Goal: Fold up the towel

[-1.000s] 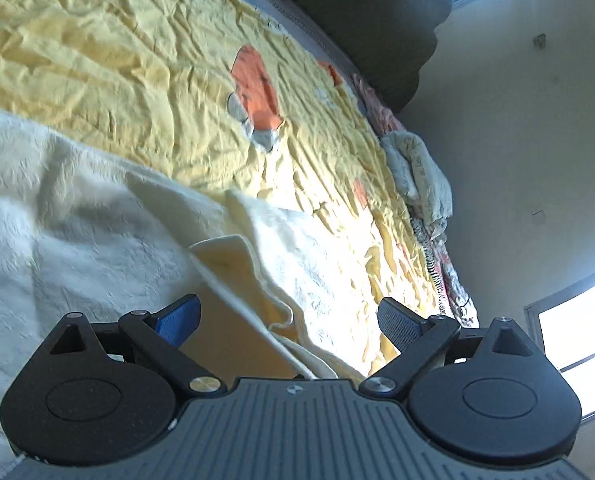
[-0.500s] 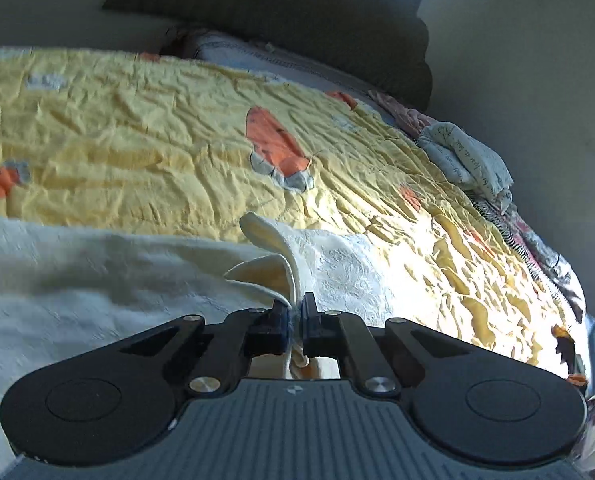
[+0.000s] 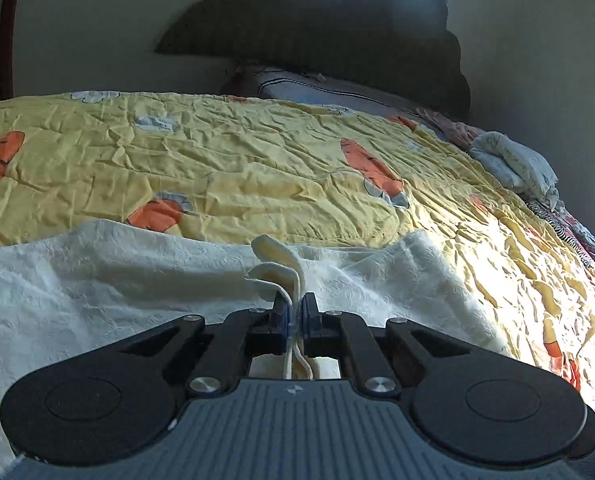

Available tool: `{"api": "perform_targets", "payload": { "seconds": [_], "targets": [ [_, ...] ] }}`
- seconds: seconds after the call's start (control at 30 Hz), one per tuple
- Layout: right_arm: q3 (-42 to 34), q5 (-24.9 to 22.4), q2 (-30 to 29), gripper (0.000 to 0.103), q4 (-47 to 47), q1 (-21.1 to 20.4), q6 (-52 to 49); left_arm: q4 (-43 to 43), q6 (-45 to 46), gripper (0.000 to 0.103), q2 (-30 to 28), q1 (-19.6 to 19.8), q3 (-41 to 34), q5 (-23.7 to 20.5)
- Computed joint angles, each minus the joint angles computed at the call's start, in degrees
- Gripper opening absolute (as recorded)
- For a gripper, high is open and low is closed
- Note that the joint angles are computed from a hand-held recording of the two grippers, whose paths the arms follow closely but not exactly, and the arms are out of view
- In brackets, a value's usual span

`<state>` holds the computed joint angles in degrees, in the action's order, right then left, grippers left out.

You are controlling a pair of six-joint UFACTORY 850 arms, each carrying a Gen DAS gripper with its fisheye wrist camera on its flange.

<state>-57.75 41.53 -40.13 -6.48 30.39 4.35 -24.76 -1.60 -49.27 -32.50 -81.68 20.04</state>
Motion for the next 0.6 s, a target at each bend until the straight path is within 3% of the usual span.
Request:
{"api": "perform_targets", "payload": {
  "seconds": [0.1, 0.17, 0.23, 0.27, 0.33, 0.4, 0.47, 0.5, 0.53, 0.6],
  "targets": [
    [-3.5, -4.9, -1.9, 0.019, -0.3, 0.4, 1.4, -3.8, -0.5, 0.008, -2.7, 1.3, -3.3, -5.5],
    [-3.5, -5.2, -1.4, 0.019, 1.8, 1.3, -0.6, 0.0, -5.4, 0.008, -0.7, 1.2, 0.1, -1.1],
    [-1.8, -1.2, -0.6, 0.019, 0.2, 1.6, -0.8, -2.2, -1.8, 0.008, 1.2, 0.5, 3.3, 3.3],
    [-2.3, -1.3, -1.0, 0.020, -0.8, 1.6, 0.0, -3.8, -0.3, 0.008, 1.5, 0.5, 3.9, 3.8],
    [-4.9, -4.8, -2.8, 0.022, -2.6, 1.7, 1.9, -5.9, 0.0, 0.009, 0.1, 1.4, 2.5, -0.3],
    [-6.3, -7.3, -3.7, 0.022, -3.8, 1.7, 5.4, -1.7, -6.2, 0.009, -0.5, 2.4, 3.1, -1.0],
    [-4.2, -4.4, -2.0, 0.032, -6.9, 0.7, 9.6, 0.9, -9.3, 0.009, 0.3, 2.5, 4.7, 0.6],
    [-2.3, -1.5, -0.8, 0.048, -10.5, -0.4, 13.1, 0.7, -9.0, 0.009, 0.4, 2.5, 4.8, 0.8],
    [-0.2, 1.9, 0.5, 0.071, -12.8, -1.7, 15.9, 1.1, -9.5, 0.009, 0.4, 2.6, 4.7, 0.5],
    [4.6, 9.2, 2.7, 0.082, -14.5, -4.6, 20.6, 2.8, -12.1, 0.009, 0.2, 2.9, 4.5, -0.1]
  ]
}}
